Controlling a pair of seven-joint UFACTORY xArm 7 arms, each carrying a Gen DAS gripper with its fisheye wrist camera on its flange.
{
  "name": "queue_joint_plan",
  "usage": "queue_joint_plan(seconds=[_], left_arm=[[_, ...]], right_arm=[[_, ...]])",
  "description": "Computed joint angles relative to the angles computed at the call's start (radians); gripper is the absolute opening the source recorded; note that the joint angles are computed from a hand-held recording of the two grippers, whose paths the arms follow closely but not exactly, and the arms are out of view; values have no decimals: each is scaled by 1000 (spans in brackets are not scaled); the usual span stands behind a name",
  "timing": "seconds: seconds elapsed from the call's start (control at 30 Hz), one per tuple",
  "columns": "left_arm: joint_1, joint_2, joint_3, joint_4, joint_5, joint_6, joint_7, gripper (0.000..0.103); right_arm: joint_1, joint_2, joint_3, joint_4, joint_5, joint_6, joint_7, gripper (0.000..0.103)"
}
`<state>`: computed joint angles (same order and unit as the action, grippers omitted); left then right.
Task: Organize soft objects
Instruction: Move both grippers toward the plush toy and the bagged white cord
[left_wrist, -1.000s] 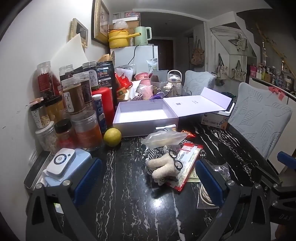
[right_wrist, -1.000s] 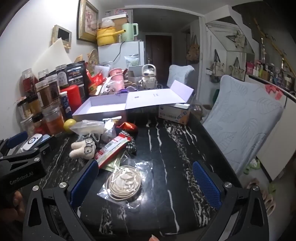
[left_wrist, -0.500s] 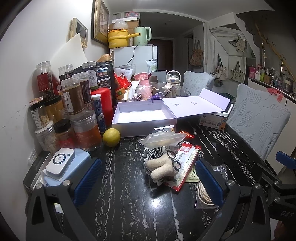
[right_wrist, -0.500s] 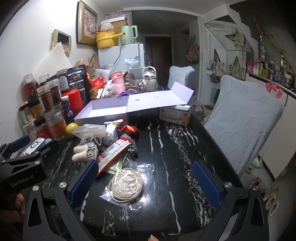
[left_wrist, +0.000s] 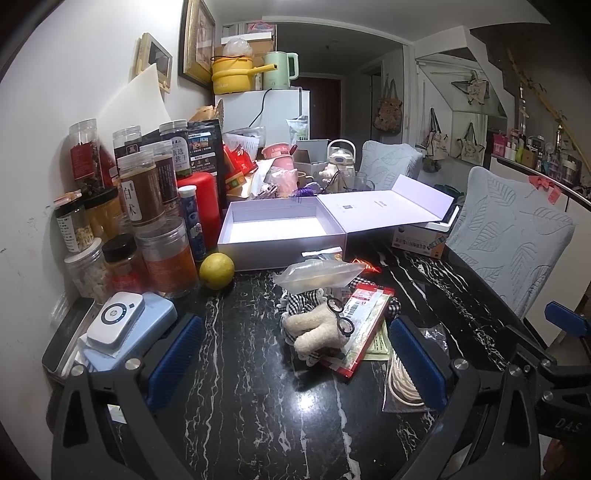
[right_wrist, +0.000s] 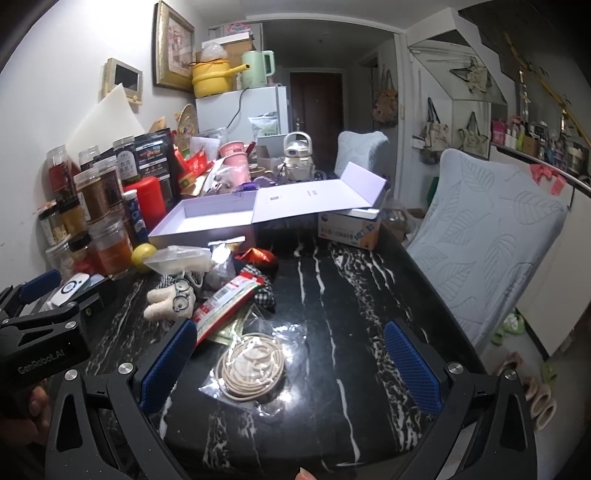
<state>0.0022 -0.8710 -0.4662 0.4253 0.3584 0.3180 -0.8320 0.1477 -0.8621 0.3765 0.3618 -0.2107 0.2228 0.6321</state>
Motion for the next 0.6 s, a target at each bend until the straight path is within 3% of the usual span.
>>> queue_joint_plan(seconds=[0.6], left_arm=[[-10,0,8,-6,-1,10,2,103]], right_arm=[[6,-4,-4,-13,-3,7,0,103]])
